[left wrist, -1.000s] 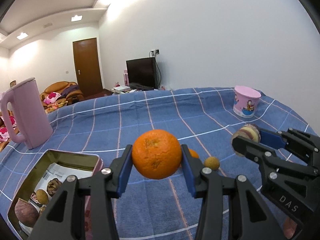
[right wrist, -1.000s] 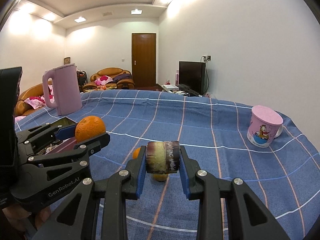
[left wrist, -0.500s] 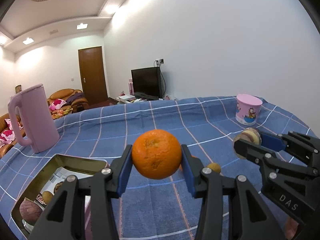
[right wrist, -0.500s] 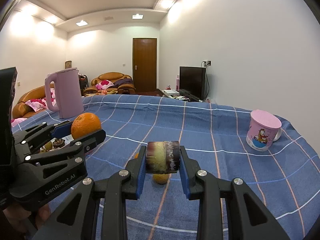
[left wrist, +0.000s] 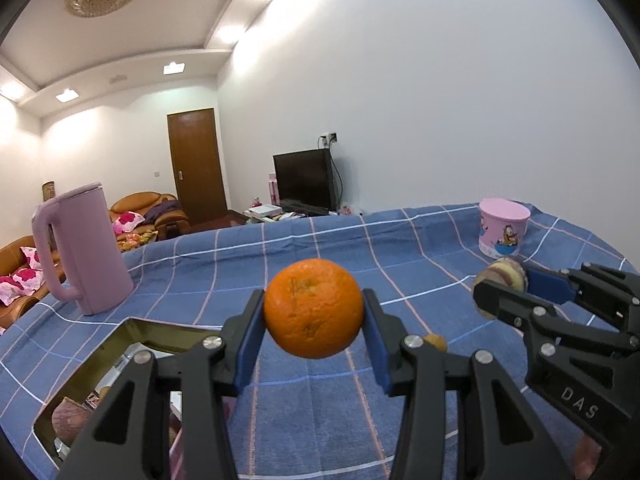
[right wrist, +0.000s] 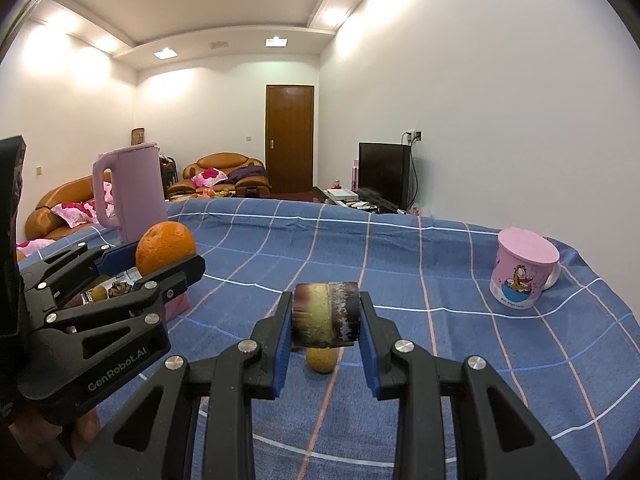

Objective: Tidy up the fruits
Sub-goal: 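Lift the orange with the left tool while the right tool lifts the cake roll, then carry the orange in the left tool and cake roll in the right tool over the tin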

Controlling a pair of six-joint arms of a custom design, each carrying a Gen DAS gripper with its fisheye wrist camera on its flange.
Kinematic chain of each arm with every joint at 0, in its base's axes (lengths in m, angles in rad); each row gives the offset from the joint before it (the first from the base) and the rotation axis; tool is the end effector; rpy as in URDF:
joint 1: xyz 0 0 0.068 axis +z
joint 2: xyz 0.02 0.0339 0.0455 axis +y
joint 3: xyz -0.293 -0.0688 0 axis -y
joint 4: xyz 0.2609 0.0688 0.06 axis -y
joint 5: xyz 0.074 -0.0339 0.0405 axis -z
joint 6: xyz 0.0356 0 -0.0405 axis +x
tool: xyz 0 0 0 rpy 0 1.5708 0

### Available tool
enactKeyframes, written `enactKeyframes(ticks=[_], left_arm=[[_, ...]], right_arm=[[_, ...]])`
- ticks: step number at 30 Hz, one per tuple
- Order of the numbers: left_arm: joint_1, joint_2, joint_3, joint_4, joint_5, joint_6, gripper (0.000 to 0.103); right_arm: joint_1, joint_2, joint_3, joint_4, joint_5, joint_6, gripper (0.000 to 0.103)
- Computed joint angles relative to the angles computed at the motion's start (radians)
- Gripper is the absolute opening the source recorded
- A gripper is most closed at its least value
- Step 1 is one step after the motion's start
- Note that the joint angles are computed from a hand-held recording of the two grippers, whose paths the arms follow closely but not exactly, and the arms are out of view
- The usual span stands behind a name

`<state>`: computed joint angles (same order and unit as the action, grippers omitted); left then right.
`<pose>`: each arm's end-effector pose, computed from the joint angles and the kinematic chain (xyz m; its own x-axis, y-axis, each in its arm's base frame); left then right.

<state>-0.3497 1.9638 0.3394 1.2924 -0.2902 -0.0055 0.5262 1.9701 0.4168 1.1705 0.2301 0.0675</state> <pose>0.2669 -0.0865 0.0852 -0.3066 0.1062 -0.9459 0.0725 0.9935 0.0881 0.2629 0.1433 0.0831 -0.3429 -0.1232 -0.9313 -0.2836 0.9587 -0.0224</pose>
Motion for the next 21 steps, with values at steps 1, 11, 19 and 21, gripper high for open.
enactKeyframes(ticks=[1, 11, 19, 21], left_arm=[[0.001, 0.0, -0.002, 0.005, -0.002, -0.001, 0.048], [0.012, -0.018, -0.014, -0.02, -0.008, -0.018, 0.048], [0.043, -0.035, -0.022, -0.055, 0.026, -0.032, 0.048], [0.046, -0.041, -0.026, -0.065, 0.022, -0.029, 0.048]], right_arm=[[0.001, 0.001, -0.001, 0.004, 0.001, -0.001, 0.032], [0.018, -0.002, -0.006, 0.005, -0.008, -0.01, 0.032], [0.034, -0.002, 0.023, -0.051, 0.003, -0.008, 0.032], [0.043, -0.001, 0.032, -0.063, 0.01, -0.005, 0.032]])
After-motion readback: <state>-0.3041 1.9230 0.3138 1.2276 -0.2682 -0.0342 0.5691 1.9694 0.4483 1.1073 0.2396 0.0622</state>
